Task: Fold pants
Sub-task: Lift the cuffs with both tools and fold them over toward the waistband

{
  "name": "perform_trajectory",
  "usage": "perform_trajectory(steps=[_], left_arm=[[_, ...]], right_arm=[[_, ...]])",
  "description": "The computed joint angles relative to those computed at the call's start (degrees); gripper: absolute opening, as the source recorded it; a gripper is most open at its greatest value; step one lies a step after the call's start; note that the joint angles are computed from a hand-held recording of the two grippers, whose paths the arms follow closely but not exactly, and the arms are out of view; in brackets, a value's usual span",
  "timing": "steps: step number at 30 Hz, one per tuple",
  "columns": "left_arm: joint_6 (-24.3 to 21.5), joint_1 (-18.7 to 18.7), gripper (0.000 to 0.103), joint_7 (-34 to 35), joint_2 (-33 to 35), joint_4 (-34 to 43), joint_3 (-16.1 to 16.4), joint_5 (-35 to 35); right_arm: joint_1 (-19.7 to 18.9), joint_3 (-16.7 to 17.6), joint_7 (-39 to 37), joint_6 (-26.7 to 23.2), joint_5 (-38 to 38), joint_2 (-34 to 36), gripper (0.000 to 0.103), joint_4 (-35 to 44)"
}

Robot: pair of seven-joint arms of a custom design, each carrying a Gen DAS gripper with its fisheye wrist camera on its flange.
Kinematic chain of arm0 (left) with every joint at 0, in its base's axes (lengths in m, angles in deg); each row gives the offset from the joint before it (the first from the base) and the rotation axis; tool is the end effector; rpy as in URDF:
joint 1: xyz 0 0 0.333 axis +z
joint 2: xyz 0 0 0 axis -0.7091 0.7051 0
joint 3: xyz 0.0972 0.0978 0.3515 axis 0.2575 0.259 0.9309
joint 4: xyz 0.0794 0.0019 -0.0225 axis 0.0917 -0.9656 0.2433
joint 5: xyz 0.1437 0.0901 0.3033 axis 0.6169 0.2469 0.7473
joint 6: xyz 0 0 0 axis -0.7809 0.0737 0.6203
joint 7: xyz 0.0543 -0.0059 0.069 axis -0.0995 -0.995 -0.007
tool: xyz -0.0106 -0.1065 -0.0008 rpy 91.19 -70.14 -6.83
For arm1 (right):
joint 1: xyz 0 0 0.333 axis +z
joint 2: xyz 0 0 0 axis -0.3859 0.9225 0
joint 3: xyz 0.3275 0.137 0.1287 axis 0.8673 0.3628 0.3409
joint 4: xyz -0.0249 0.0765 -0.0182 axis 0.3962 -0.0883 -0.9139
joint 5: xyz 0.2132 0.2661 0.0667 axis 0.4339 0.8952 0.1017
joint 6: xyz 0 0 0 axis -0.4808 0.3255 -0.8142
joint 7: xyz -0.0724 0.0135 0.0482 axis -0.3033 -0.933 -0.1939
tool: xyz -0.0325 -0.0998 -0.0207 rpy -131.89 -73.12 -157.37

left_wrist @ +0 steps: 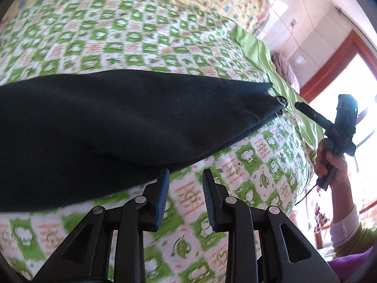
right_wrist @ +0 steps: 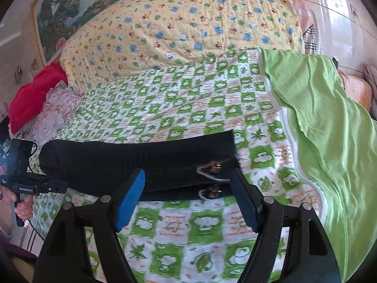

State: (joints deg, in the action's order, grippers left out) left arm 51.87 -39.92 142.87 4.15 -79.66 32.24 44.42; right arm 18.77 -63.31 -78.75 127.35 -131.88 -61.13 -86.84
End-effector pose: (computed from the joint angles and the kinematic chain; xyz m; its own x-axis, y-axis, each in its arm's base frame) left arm 0.6362 -0.0617 0.3928 -0.7409 -0.5270 0.4163 -0.6707 0.5490 -0.4988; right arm 0.3335 0.3753 0.3899 -0.5724 -0.7845 -0.2385 -0.3375 0.4905 -0.8034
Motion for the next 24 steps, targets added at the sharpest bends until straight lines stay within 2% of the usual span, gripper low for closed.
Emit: perform_trajectory(steps=[10, 15, 19, 24], left_arm=[[0.97, 5.79, 0.033, -3.53, 0.93, 1.77, 2.17, -5.20], [2.10, 8.30, 0.035, -7.70, 2.82, 4.75, 2.72, -6.56], [4.84, 9.53, 0.037, -13.14, 4.74, 7.48, 3.24, -6.57], [5.07, 11.83, 0.040, -19.58, 8.20, 12.66, 2.88, -5.82]], right_arm=[[-0.89, -3.52, -4.15, 8.88, -11.87, 8.84, 0.075, 12.21], [-0.18, -5.57, -9.01, 12.42, -12.96, 13.21, 0.075, 18.94], [0.54, -7.34, -11.61, 15.72, -14.11, 16.49, 0.075, 24.22], [1.55, -9.45, -21.09, 18.76, -10.61, 21.89, 0.075, 32.50]])
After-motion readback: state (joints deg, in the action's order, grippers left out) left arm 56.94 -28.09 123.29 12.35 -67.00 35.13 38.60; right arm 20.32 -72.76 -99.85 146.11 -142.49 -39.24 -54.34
